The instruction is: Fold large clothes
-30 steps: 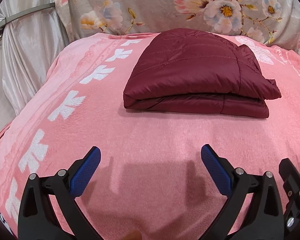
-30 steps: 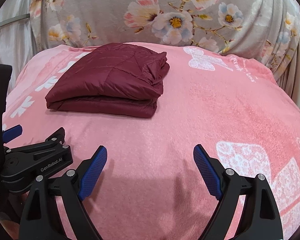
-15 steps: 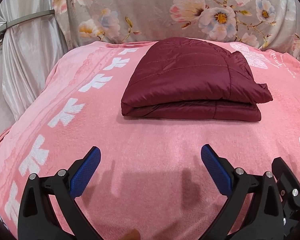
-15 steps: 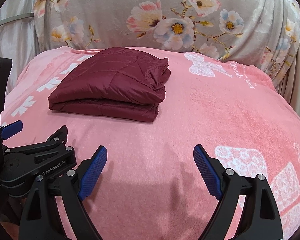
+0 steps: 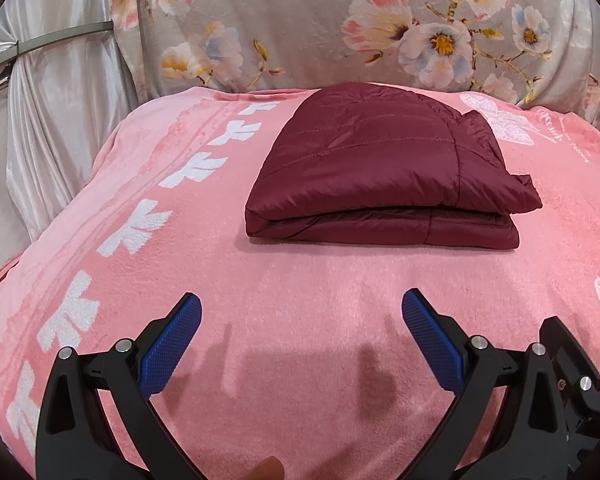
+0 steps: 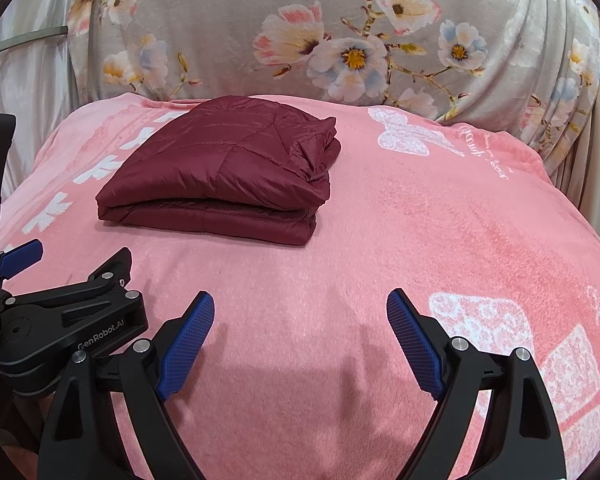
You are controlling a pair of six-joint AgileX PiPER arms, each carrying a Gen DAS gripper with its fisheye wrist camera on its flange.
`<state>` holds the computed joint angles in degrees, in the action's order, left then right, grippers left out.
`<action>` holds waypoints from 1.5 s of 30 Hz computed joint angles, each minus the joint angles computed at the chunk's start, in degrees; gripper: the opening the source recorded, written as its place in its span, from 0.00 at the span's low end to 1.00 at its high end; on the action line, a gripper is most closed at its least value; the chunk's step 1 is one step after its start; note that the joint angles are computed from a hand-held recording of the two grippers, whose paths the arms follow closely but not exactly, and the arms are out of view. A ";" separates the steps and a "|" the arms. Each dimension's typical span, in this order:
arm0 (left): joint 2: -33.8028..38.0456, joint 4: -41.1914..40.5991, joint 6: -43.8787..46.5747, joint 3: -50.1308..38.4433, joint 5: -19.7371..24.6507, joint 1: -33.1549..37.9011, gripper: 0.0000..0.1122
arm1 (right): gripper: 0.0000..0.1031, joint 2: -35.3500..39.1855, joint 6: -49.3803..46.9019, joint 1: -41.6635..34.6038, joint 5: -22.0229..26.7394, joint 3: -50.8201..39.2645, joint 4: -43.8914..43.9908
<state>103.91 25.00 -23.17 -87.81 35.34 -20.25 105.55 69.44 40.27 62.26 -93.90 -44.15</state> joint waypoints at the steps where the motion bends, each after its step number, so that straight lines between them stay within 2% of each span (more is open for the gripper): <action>1: -0.04 0.12 -0.15 0.03 -0.06 -0.03 0.87 | 0.83 -0.06 0.07 0.00 -0.12 0.16 -0.09; 15: -0.96 -0.67 -0.06 1.44 -1.88 0.39 0.87 | 0.83 -0.37 0.25 0.01 -0.18 0.44 -0.31; 45: -1.10 -1.84 0.97 1.33 -1.84 0.51 0.87 | 0.83 0.12 0.53 0.41 0.76 -0.58 -0.53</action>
<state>102.81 23.16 -22.20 -86.48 33.50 -19.74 105.67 69.97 40.68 63.03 -94.49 -44.68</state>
